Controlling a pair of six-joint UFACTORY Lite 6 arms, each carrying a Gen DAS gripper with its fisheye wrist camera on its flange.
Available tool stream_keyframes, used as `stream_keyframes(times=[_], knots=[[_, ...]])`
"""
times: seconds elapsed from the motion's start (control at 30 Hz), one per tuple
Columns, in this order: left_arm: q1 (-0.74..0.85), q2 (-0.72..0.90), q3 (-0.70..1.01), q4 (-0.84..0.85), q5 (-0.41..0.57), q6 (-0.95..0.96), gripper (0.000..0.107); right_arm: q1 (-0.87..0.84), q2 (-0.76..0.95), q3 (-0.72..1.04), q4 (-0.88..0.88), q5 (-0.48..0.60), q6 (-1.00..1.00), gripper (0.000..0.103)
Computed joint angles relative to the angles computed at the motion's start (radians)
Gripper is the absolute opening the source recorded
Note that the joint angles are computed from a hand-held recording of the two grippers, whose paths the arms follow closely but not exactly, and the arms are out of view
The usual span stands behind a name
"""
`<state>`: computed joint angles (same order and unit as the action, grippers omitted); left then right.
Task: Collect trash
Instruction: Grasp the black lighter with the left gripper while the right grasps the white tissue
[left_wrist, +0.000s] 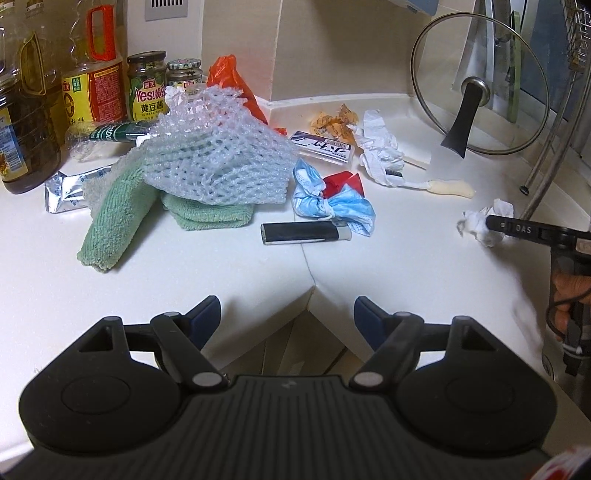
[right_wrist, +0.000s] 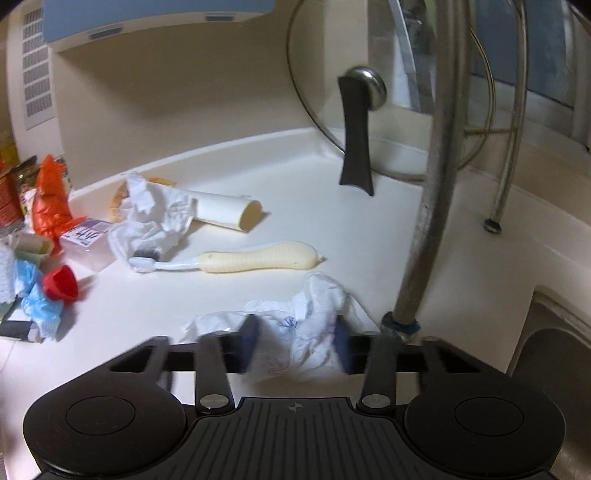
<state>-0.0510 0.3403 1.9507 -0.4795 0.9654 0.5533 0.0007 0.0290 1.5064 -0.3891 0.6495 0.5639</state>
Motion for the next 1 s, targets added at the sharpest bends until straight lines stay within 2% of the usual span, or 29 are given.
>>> stream_keyframes(times=[0.03,0.07,0.4,0.43,0.5,0.6,0.8,0.93,1.0], knots=[[-0.002,0.007,0.009,0.000,0.000,-0.002,0.077,0.011,-0.007,-0.001,-0.011,0.001,-0.002,0.016],[-0.003,0.014,0.016,-0.001,-0.001,-0.002,0.077,0.019,-0.008,0.006,-0.006,0.005,-0.014,0.015],[-0.048,0.111,0.096,0.009,-0.051,-0.018,0.079,0.122,0.061,0.142,0.140,0.019,-0.119,0.013],[-0.058,0.129,0.114,0.022,-0.062,-0.041,0.080,0.134,0.074,0.154,0.134,0.016,-0.117,0.013],[-0.084,0.176,0.172,0.057,-0.070,-0.112,0.089,0.148,0.119,0.192,0.133,0.018,-0.108,0.013],[-0.133,0.233,0.236,0.123,-0.112,-0.197,0.094,0.149,0.159,0.239,0.146,0.030,-0.115,0.013],[-0.214,0.388,0.431,0.256,-0.109,-0.383,0.094,0.126,0.189,0.275,0.180,0.037,-0.170,0.013],[-0.251,0.422,0.466,0.336,-0.128,-0.477,0.093,0.109,0.193,0.272,0.197,0.033,-0.197,0.013],[-0.267,0.419,0.456,0.383,-0.143,-0.506,0.086,0.099,0.198,0.273,0.213,0.030,-0.215,0.013]])
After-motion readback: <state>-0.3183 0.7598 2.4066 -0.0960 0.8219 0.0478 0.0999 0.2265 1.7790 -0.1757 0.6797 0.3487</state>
